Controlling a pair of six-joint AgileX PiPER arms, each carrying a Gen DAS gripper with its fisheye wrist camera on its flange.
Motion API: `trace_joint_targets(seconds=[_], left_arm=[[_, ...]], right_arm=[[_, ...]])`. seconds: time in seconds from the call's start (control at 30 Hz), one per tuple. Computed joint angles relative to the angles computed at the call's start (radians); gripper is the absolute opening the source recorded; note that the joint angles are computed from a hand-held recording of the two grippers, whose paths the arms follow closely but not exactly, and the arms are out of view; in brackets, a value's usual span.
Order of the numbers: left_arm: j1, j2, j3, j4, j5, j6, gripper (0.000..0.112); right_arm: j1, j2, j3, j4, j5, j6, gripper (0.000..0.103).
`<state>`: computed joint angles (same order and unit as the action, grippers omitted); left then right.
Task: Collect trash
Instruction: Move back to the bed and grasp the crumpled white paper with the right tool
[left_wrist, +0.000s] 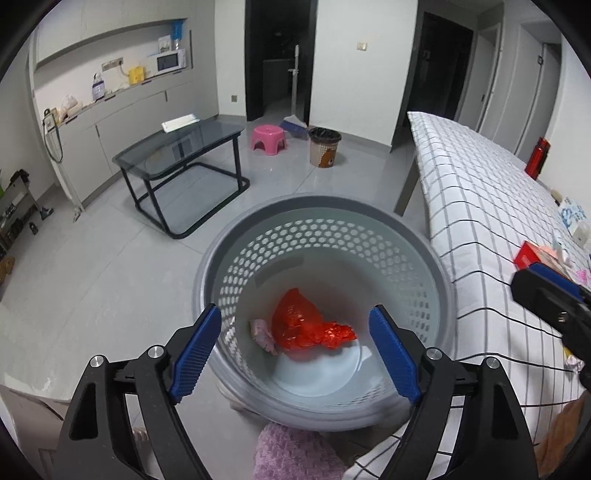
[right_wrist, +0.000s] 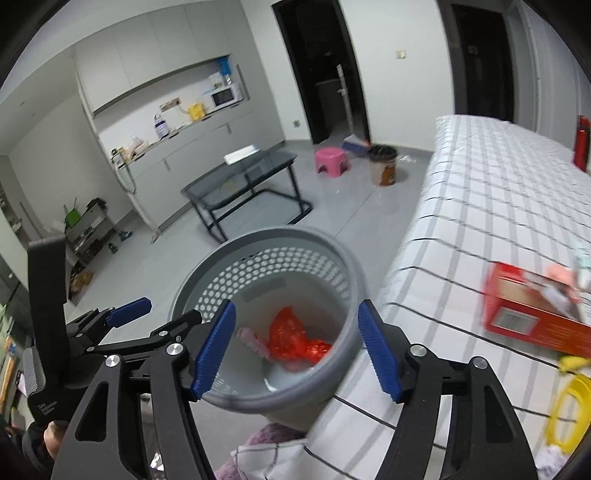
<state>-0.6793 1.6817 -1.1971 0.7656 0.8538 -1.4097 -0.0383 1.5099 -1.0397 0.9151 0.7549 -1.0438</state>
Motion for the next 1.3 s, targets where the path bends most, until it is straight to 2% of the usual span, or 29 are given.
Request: trace_joint_targets(seconds=[0.33,0.5,0.73,0.97,1.3], left_arm=[[-0.119,0.094,-0.159,-0.005,0.018,0.036,0.085],[-0.181,0.183,-0.294,-0.035,0.025,0.096,0.088],[-0.232,0.297,-0.459,-0.078,0.058,0.165,0.088],[-0.267,0.354,-0.539,-0.09,0.107,0.205,0.088],[-0.27,0.386,-0.586,-0.112,0.122,0.231,0.088]], right_arm=[[-0.339,-0.117,0.091,-0.001,0.065,-0.104,0.067],[-0.544,-0.089,0.088,-0.01,0.099,-0.16,0.067],[-0.719,-0.041,0.125,-0.047,0.101,-0.209,0.066],[-0.766,-0.007,0.179,-0.053,0.122,-0.224,0.066],[-0.623,-0.04,0.193,-0.09,0.013,-0.098,0.066]])
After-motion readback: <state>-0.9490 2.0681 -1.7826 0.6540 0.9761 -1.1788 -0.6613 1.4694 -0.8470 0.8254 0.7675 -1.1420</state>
